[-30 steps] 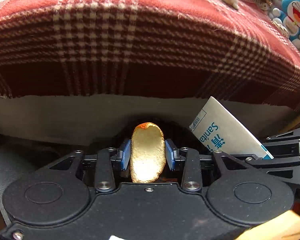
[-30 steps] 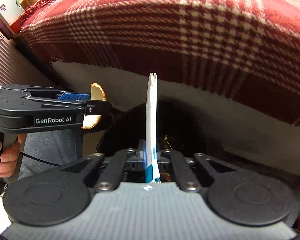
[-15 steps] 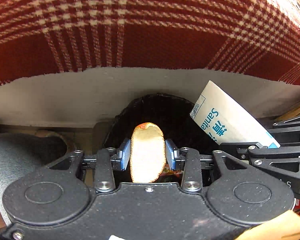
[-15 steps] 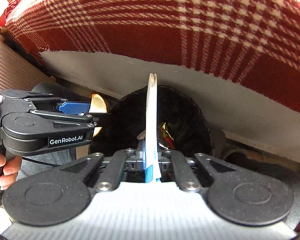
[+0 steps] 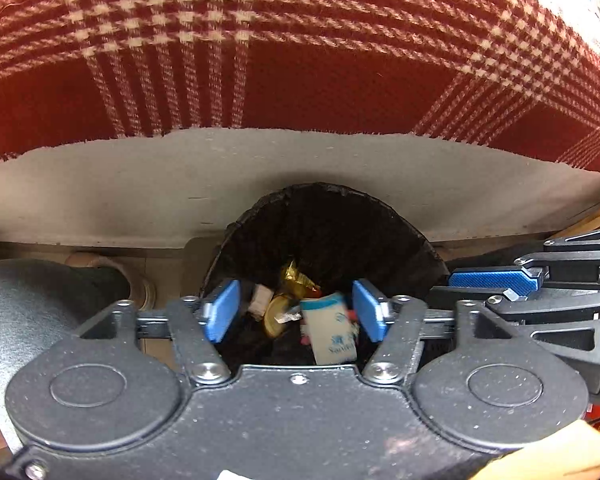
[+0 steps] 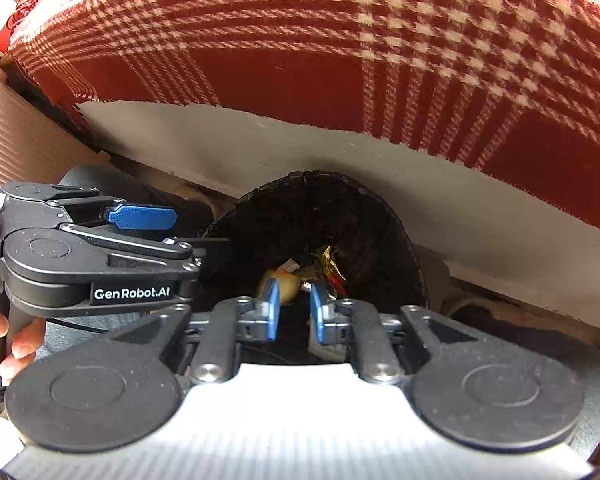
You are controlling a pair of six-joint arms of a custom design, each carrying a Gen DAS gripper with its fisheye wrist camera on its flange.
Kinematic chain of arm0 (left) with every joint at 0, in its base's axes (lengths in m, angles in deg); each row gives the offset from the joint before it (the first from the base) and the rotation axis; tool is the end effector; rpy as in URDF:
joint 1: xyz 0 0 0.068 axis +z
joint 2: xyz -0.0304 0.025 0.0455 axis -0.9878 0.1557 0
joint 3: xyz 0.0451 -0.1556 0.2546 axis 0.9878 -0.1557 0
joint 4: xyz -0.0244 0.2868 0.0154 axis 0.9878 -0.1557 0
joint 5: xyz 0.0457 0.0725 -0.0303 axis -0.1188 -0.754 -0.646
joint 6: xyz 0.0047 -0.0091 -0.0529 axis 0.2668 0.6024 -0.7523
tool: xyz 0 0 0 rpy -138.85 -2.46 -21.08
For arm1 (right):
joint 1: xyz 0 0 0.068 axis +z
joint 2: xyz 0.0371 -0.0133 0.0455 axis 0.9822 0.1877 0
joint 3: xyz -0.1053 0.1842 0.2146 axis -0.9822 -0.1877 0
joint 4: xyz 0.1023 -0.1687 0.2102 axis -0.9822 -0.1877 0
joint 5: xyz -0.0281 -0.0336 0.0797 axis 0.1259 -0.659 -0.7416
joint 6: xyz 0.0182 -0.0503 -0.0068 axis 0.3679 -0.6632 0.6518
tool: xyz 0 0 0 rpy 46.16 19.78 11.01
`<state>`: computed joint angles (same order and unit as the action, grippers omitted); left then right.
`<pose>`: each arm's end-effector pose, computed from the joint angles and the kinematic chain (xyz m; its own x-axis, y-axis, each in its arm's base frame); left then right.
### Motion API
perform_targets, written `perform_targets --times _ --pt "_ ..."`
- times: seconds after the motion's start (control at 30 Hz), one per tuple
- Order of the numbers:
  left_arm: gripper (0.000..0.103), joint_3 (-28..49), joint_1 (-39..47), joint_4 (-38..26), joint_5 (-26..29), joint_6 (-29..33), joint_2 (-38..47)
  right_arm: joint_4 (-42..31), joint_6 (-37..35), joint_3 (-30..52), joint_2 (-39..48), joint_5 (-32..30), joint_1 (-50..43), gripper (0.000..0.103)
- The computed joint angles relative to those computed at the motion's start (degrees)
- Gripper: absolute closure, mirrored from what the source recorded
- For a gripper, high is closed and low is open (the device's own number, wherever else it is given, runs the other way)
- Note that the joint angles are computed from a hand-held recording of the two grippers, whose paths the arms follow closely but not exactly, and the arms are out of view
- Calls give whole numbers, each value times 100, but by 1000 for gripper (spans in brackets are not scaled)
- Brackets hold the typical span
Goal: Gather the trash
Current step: 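Open both grippers over the bin to drop the slice and paper bag, then raise both tools back up to the pile on the blanket, then grasp the white crumpled tissue with the right gripper while the left grasps a red crayon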
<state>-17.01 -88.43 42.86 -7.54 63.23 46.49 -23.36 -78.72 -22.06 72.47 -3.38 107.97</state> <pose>0.2764 -0.0372 0.0487 -0.9289 -0.2103 -0.3047 -0.1730 0.9742 -0.1448 0.3330 0.1949 0.0638 -0.8196 -0.5099 -0.2613 -0.5693 0.7763 0.2708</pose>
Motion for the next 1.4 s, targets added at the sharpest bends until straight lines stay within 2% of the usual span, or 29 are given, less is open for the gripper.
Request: perform_targets --times 0.57,0.7,0.77,0.9,1.03,1.2,1.4 --pt "35 -166 133 -176 30 52 -597 38 -172 -128 -268 37 -127 59" --pt "32 -454 264 -157 170 115 -1475 41 -377 -269 -681 75 -189 54" --pt "28 -570 298 -181 136 246 -2016 112 -606 -384 -1061 -63 -307 45" --pt "21 -611 363 -103 25 591 -2888 198 -899 -463 -1709 -440 -634 38" --pt "18 -211 333 191 -139 772 -2821 596 -845 -344 -2041 -447 -886 33" --pt "19 521 338 781 -362 672 -2127 1314 -654 -61 -1844 258 -925 33" --pt "31 1600 499 1117 -204 455 -940 1879 -517 505 -1181 770 -984 33"
